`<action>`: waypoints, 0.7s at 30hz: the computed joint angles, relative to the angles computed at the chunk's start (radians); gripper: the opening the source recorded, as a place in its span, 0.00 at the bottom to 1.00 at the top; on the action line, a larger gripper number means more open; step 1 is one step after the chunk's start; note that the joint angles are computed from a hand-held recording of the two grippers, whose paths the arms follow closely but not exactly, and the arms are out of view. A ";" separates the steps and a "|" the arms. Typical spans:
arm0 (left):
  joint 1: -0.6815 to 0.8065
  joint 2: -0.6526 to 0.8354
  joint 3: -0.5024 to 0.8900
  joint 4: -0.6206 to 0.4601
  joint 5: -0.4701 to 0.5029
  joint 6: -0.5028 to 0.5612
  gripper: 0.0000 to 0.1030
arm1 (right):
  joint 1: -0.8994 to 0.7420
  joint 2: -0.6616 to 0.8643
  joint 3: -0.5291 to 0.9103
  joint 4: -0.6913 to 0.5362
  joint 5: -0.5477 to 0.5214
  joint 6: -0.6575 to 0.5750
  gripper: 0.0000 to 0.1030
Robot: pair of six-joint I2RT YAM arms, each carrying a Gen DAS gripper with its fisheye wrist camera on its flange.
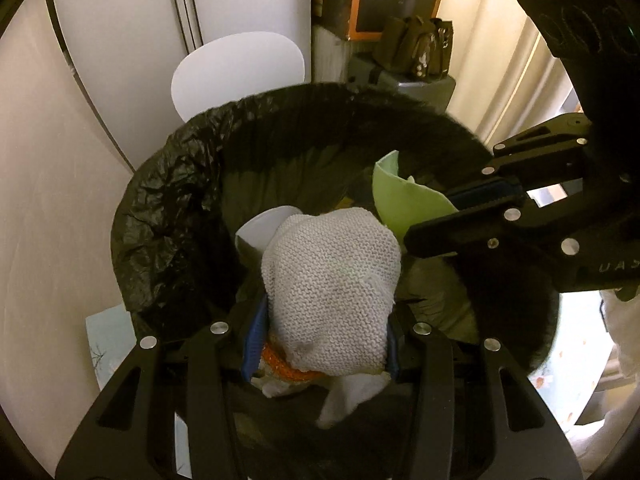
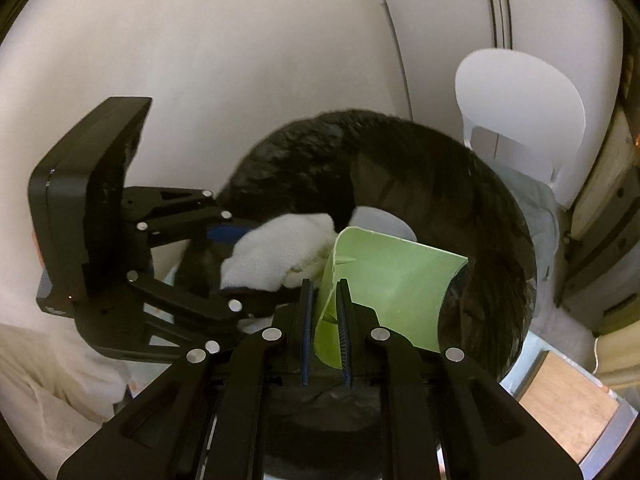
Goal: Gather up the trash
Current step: 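Carry the mesh bundle and green sheet over the bin with both grippers, then open both grippers to drop the bundle and green sheet into the bin, then move both grippers back from the bin toward the sock and black cylinder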
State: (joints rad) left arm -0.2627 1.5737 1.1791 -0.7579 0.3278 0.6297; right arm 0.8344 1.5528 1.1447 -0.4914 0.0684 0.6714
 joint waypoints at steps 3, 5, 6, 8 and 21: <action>0.006 0.008 -0.015 0.020 0.015 -0.004 0.56 | -0.008 -0.003 -0.020 0.004 0.003 0.001 0.14; 0.019 -0.002 -0.025 0.012 0.055 0.009 0.68 | -0.007 -0.017 -0.030 0.007 0.017 -0.004 0.26; 0.021 -0.025 -0.044 0.023 0.052 0.011 0.75 | -0.001 -0.027 -0.031 -0.002 0.035 -0.001 0.44; 0.021 -0.097 -0.102 0.083 0.024 0.000 0.94 | 0.015 -0.041 -0.023 -0.032 0.080 0.001 0.56; 0.139 -0.425 -0.223 -0.098 0.068 -0.077 0.94 | 0.211 -0.177 -0.001 -0.237 0.288 0.131 0.85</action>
State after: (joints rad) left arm -0.1239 1.1486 0.9558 -0.8560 0.3954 0.5525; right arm 1.0457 1.3762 1.1442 -0.7282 0.3568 0.8026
